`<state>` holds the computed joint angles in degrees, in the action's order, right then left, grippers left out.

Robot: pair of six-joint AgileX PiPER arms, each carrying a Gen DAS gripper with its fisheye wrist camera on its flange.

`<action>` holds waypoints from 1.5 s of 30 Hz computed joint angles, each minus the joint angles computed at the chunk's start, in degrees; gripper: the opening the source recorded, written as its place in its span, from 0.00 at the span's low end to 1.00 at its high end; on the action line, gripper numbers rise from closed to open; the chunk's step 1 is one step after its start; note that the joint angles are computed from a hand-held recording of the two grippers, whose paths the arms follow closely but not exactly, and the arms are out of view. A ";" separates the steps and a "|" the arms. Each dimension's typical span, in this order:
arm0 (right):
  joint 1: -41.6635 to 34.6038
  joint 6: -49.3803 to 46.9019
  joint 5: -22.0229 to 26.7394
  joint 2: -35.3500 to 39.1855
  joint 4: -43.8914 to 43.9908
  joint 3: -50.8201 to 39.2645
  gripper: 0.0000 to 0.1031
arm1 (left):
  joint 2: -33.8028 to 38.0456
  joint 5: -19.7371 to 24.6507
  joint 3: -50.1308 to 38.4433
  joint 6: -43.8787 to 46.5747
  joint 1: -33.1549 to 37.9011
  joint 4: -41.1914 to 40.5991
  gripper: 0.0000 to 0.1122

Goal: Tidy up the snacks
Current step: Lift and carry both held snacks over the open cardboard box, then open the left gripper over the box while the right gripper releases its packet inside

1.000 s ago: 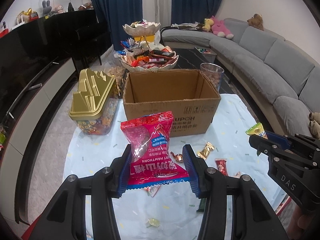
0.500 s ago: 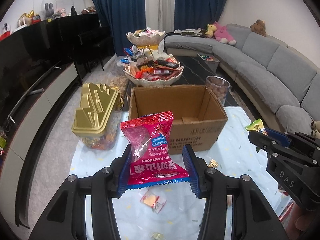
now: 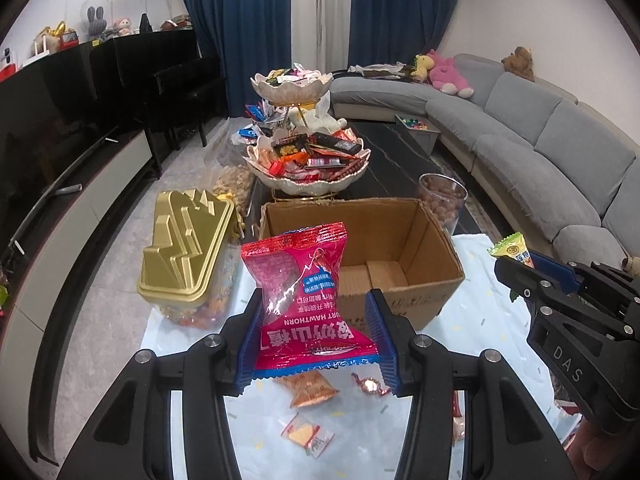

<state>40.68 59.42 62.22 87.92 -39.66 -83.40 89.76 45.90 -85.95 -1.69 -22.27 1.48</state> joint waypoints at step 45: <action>-18.28 -21.55 -1.73 25.94 17.75 -27.69 0.20 | 34.26 16.12 -41.30 2.76 3.68 -5.51 0.44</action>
<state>22.40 37.87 60.49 113.85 -21.91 -111.09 124.02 62.02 -127.25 1.07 -18.59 -4.02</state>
